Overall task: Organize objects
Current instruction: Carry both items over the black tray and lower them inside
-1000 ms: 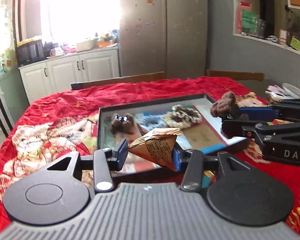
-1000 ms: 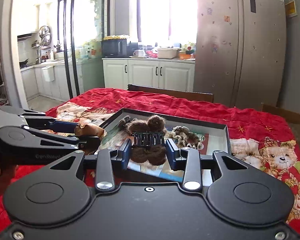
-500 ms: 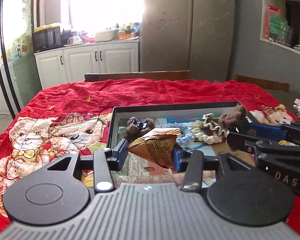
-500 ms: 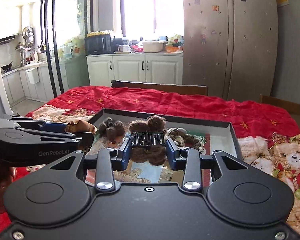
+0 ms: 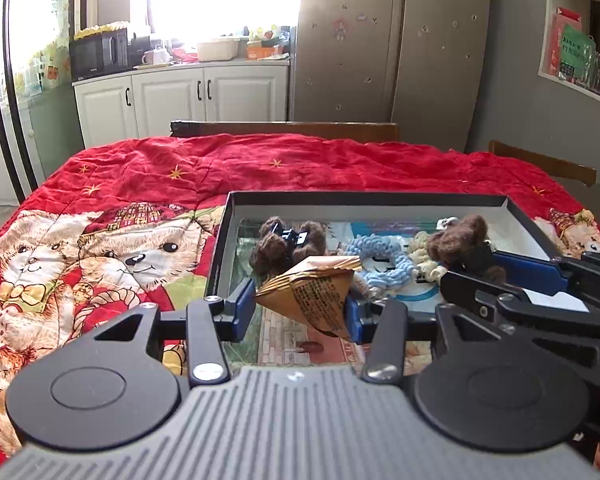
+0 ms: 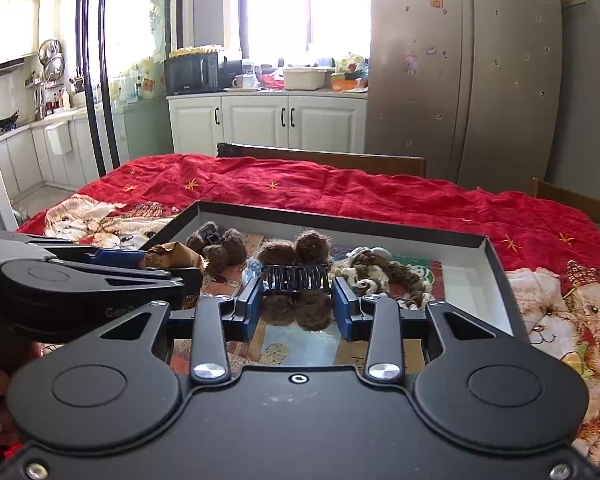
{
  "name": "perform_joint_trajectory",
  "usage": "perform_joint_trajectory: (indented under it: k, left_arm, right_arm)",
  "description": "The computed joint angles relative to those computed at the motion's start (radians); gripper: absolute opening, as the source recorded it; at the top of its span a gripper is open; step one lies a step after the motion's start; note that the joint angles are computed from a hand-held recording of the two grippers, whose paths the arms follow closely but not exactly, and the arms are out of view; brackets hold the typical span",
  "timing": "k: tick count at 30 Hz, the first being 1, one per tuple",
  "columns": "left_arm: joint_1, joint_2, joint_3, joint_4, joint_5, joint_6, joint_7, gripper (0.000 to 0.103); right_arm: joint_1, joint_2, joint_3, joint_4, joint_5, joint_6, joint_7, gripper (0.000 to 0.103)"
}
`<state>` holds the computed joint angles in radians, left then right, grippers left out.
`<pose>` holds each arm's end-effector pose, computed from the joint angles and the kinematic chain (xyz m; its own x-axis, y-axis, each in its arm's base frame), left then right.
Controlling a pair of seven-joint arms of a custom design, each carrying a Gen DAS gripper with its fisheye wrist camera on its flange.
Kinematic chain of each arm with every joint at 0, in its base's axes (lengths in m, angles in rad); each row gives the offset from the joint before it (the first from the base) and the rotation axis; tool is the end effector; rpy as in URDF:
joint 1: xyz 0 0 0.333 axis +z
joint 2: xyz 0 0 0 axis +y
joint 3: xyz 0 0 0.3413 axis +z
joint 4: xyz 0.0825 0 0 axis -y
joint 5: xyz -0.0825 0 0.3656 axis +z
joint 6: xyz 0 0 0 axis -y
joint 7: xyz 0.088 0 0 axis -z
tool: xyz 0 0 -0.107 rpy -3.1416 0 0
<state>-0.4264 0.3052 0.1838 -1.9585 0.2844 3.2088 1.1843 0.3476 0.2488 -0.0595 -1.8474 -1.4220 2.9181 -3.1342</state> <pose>0.6215 -0.1947 0.4709 -0.2046 -0.9781 0.0394 -0.5786 0.0884 -0.8108 0.5888 0.2419 0.4767 0.0187 -0.9998 -0.0062 -0.5139 -0.0043 -0.8578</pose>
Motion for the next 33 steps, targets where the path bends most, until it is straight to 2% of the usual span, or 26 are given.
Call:
perform_joint_trajectory:
  k: [6, 12, 15, 18, 24, 33]
  left_arm:
    - [0.019, 0.019, -0.017, 0.02, 0.0, -0.011, 0.002, 0.05]
    - [0.073, 0.036, -0.077, 0.045, -0.012, -0.036, 0.029, 0.051]
    - [0.069, 0.044, -0.071, 0.055, -0.004, -0.049, 0.026, 0.052]
    - [0.093, 0.05, -0.101, 0.068, -0.006, -0.07, 0.035, 0.052]
    - [0.098, 0.058, -0.106, 0.078, 0.014, -0.087, 0.024, 0.052]
    - [0.105, 0.067, -0.113, 0.091, 0.033, -0.092, 0.01, 0.052]
  right_arm:
    - [0.003, 0.035, -0.003, 0.02, 0.106, 0.001, -0.102, 0.036]
    - [0.018, 0.063, -0.024, 0.033, 0.239, 0.007, -0.221, 0.036]
    - [0.03, 0.077, -0.035, 0.039, 0.308, 0.004, -0.286, 0.036]
    - [0.046, 0.089, -0.052, 0.044, 0.36, 0.001, -0.331, 0.036]
    - [0.072, 0.101, -0.084, 0.051, 0.423, 0.005, -0.382, 0.036]
    - [0.099, 0.106, -0.115, 0.053, 0.446, 0.01, -0.4, 0.036]
